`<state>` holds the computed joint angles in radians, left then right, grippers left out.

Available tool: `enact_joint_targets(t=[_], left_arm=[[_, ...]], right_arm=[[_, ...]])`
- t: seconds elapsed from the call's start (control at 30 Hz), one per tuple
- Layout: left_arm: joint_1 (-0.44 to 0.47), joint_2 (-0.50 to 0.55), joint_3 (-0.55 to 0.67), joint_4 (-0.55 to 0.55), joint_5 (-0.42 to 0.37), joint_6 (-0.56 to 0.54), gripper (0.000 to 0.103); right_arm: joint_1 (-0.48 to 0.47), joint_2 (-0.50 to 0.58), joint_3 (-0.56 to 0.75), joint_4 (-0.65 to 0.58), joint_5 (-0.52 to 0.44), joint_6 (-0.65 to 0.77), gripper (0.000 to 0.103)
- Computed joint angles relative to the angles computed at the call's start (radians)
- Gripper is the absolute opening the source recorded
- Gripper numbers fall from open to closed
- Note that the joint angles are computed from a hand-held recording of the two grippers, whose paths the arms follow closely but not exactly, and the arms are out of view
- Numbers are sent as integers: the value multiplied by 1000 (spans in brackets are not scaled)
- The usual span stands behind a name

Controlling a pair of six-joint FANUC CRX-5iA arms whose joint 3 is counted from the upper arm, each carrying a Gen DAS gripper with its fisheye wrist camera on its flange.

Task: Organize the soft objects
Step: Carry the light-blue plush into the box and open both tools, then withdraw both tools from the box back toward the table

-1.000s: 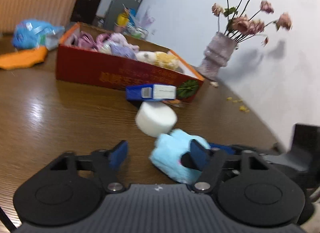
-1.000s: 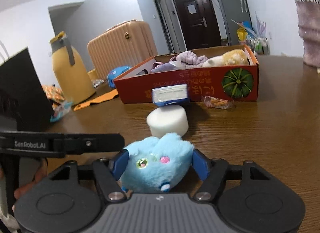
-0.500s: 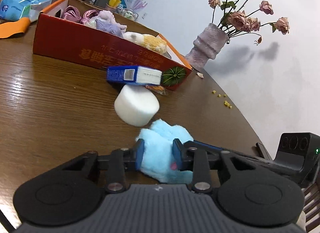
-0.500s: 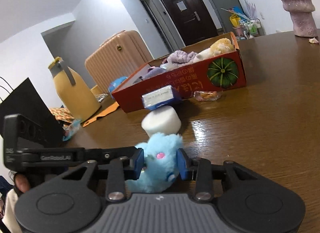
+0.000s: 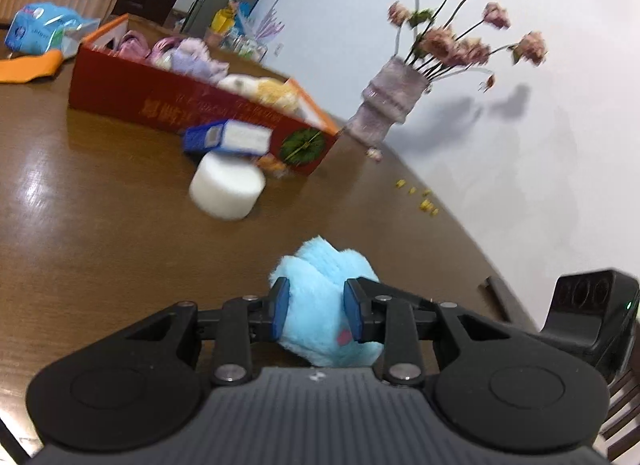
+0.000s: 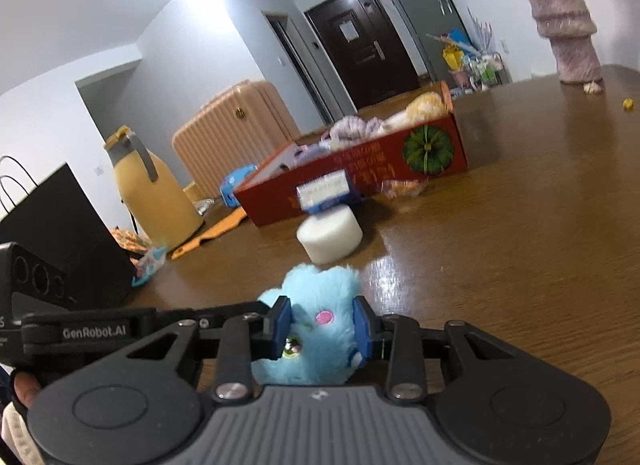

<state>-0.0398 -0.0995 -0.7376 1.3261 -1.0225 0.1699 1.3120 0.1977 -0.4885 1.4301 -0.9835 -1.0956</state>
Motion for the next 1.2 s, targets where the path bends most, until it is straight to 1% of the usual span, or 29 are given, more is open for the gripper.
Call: enact_joint_targets(t=[0.07,0.13,0.23,0.3,0.4,0.47,0.5,0.53,0.6,0.63,0.67,0.7,0.73,0.77,0.8,0.83,0.87,0.9,0.93,1.0,1.07,1.1,1.13,1.17,1.2], left_arm=[[-21,-5,8,34,8,-32,30],[-48,10,41,76,14,-64,30],[-81,69,133,113,11,-41,30],[-113,118,207,137,44,-27,30],[-148,215,334,163,89,7,30],[-162,305,441,170,109,55,30],[-165,350,500,155,124,87,30],[-163,393,559,119,133,144,29],[-161,486,691,19,162,254,30],[-160,523,745,-34,175,316,29],[-161,558,793,-78,186,362,30],[-164,595,840,-128,203,419,31],[-166,625,875,-158,208,456,37],[-172,640,893,-196,243,486,37],[-178,647,897,-213,280,489,37],[-179,658,898,-194,282,467,37],[-174,674,922,-228,268,497,37],[-169,684,950,-275,256,525,38],[-166,687,957,-276,253,508,39],[-163,675,942,-249,262,464,42],[-159,655,922,-238,284,442,45],[-159,640,905,-219,294,411,46],[-159,625,881,-185,301,366,47],[-159,604,854,-153,305,324,50],[-158,585,829,-127,305,288,52]], right_arm=[[6,-7,12,-15,-31,26,33],[-2,-11,37,-33,-56,99,33],[-41,-23,62,-15,-83,168,33],[-87,-27,80,6,-74,202,33],[-194,-15,124,41,-10,283,33],[-277,0,157,70,57,317,33],[-320,13,178,79,97,334,33],[-367,28,203,75,151,368,33],[-439,69,266,14,244,462,33],[-470,97,317,-66,292,561,33],[-479,126,378,-181,302,691,33],[-492,165,446,-297,309,822,34],[-503,210,522,-419,303,953,34],[-510,251,600,-538,280,1084,34],[-519,290,677,-651,253,1215,34],[-528,328,742,-720,222,1305,33],[-532,352,781,-756,196,1351,33],[-537,366,799,-783,195,1393,33],[-542,368,796,-791,218,1403,32],[-545,370,788,-786,234,1382,33],[-542,372,786,-771,229,1356,37],[-540,371,781,-752,227,1344,40],[-536,365,767,-727,227,1325,47],[-534,357,754,-709,225,1309,51],[-532,347,736,-682,221,1283,58]])
